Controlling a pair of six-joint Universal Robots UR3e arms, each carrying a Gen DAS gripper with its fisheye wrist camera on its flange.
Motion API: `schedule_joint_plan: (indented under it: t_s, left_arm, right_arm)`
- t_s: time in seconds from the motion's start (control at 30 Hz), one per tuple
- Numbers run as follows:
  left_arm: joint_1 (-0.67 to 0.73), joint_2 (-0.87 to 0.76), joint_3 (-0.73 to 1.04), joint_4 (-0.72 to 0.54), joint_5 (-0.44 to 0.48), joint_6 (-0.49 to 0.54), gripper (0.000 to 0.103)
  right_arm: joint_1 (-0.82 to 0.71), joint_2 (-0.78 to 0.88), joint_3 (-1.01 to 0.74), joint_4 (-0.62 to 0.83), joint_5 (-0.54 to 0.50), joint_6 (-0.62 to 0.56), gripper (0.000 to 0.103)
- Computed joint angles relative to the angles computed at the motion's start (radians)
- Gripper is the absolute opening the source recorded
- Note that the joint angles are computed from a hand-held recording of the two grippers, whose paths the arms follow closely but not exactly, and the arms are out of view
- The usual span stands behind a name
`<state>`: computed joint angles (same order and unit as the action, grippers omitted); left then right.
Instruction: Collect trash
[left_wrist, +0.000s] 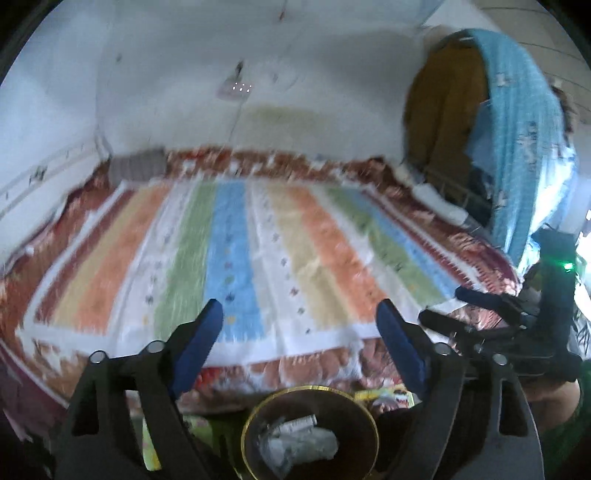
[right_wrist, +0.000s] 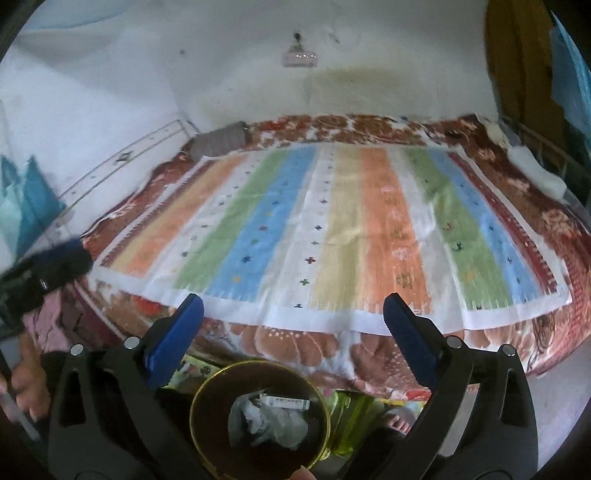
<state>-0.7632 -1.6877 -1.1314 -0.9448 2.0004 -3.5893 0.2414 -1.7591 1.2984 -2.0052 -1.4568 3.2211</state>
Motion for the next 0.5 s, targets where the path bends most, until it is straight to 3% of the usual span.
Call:
schedule_joint_plan:
  t_s: [0.13, 0.27, 0.5]
  left_arm:
    - [-0.084, 0.038, -0.1, 0.13, 0.06, 0.046, 0.093]
    - [-0.145, 0.061, -0.18, 0.128, 0.129, 0.031, 0.094]
    - [-0.221, 0.242, -0.424, 0.06, 0.165, -0.146, 0.097]
  right_arm:
    - [-0.041, -0.133, 0.115, -0.001, 0.06, -0.035, 0.094]
    - [-0.084, -0.257, 0.191, 0.044, 0.121, -0.077, 0.094]
    - [-0.053, -0.458, 0.303, 0.146, 0.106, -0.135, 0.094]
